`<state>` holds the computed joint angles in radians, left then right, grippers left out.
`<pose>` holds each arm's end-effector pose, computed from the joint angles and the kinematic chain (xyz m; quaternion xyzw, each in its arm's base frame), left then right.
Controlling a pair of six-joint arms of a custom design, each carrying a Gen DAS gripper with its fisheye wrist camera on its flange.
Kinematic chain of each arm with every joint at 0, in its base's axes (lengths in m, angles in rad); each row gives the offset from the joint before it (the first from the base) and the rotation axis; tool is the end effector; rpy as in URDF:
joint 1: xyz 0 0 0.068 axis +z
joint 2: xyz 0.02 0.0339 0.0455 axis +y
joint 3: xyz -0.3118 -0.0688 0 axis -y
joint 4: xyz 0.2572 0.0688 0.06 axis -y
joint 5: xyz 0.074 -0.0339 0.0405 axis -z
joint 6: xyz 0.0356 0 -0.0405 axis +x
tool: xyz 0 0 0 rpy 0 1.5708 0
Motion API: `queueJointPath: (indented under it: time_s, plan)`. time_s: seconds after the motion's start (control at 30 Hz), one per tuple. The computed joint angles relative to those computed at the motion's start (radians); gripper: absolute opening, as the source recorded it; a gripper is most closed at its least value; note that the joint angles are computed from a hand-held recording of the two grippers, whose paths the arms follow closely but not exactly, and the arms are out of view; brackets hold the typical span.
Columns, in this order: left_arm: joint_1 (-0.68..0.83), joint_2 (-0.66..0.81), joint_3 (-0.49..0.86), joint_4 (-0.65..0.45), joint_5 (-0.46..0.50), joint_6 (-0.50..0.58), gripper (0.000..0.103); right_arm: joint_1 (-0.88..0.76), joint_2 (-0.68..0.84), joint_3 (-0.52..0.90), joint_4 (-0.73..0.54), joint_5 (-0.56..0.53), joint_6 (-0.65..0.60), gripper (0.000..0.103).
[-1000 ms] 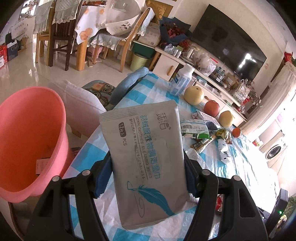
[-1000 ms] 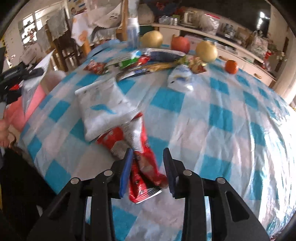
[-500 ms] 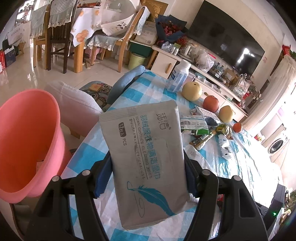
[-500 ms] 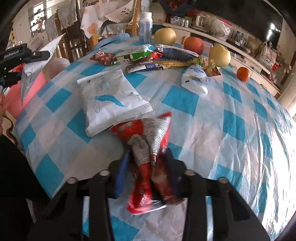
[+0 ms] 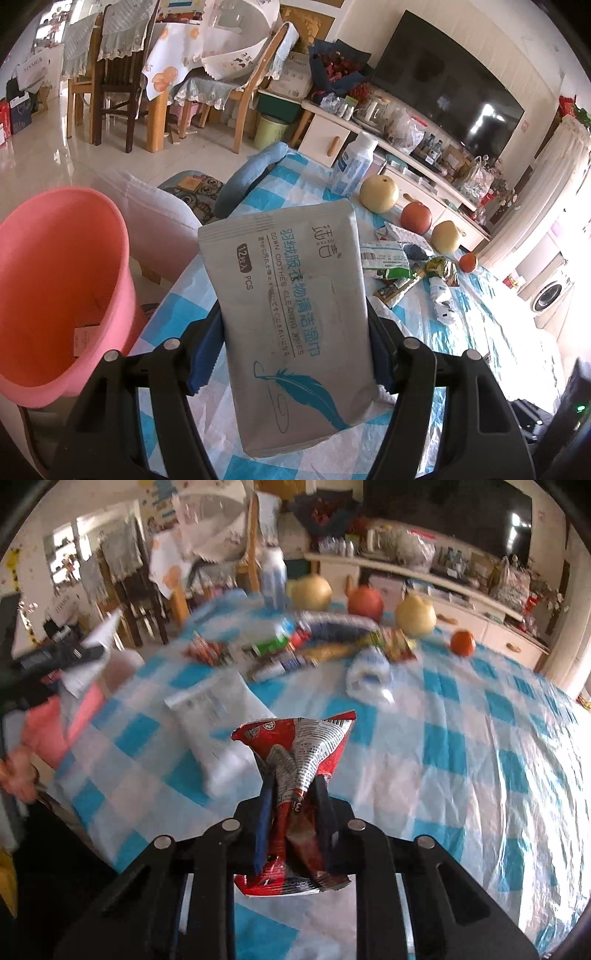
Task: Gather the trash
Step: 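Lift the wet-wipe pack with the left tool while the right tool lifts the chip bags, then lower both held items into the pink bucket and open both tools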
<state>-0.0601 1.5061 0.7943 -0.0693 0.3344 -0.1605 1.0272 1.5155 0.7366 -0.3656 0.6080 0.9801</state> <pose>0.3090 -0.0303 0.2263 0.0183 0.9122 -0.1944 0.3601 0.1574 0.2211 0.1929 0.0413 0.9338 0.0131 0.3552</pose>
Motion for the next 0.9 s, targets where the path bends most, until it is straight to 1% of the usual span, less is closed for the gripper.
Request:
queueJointPath:
  time_s: [0.07, 0.2, 0.33, 0.47, 0.53, 0.67, 0.7, 0.73, 0.8, 0.83, 0.87, 0.9]
  plan:
    - [0.016, -0.009, -0.003, 0.004, 0.002, -0.001, 0.068, 0.007, -0.008, 0.033, 0.016, 0.003, -0.022, 0.023]
    - [0.068, -0.03, -0.007, 0.014, -0.002, -0.003, 0.068, 0.009, 0.036, 0.137, 0.082, -0.046, -0.108, 0.023]
    - [0.165, -0.029, 0.009, 0.021, -0.006, -0.014, 0.068, -0.007, 0.154, 0.306, 0.168, -0.17, -0.214, 0.023]
    - [0.279, 0.011, 0.042, 0.014, -0.007, -0.041, 0.068, -0.036, 0.311, 0.52, 0.208, -0.324, -0.278, 0.023]
    - [0.345, 0.051, 0.072, -0.002, -0.002, -0.059, 0.068, -0.039, 0.396, 0.644, 0.193, -0.367, -0.305, 0.023]
    - [0.459, 0.132, 0.128, -0.038, 0.016, -0.088, 0.068, -0.042, 0.584, 0.94, 0.106, -0.423, -0.358, 0.023]
    - [0.471, 0.146, 0.141, -0.046, 0.009, -0.091, 0.069, -0.041, 0.621, 1.002, 0.08, -0.423, -0.368, 0.023]
    - [0.482, 0.161, 0.153, -0.053, 0.0, -0.09, 0.069, -0.043, 0.679, 1.092, 0.045, -0.432, -0.377, 0.024]
    - [0.499, 0.19, 0.174, -0.069, -0.01, -0.102, 0.07, -0.051, 0.768, 1.225, 0.002, -0.446, -0.37, 0.027]
    - [0.507, 0.204, 0.184, -0.074, -0.009, -0.108, 0.072, -0.054, 0.8, 1.27, -0.015, -0.447, -0.378, 0.034]
    - [0.509, 0.21, 0.186, -0.074, -0.019, -0.109, 0.074, -0.059, 0.825, 1.297, -0.008, -0.46, -0.39, 0.051]
    - [0.505, 0.216, 0.191, -0.071, -0.064, -0.112, 0.078, -0.063, 0.829, 1.285, 0.025, -0.466, -0.389, 0.057]
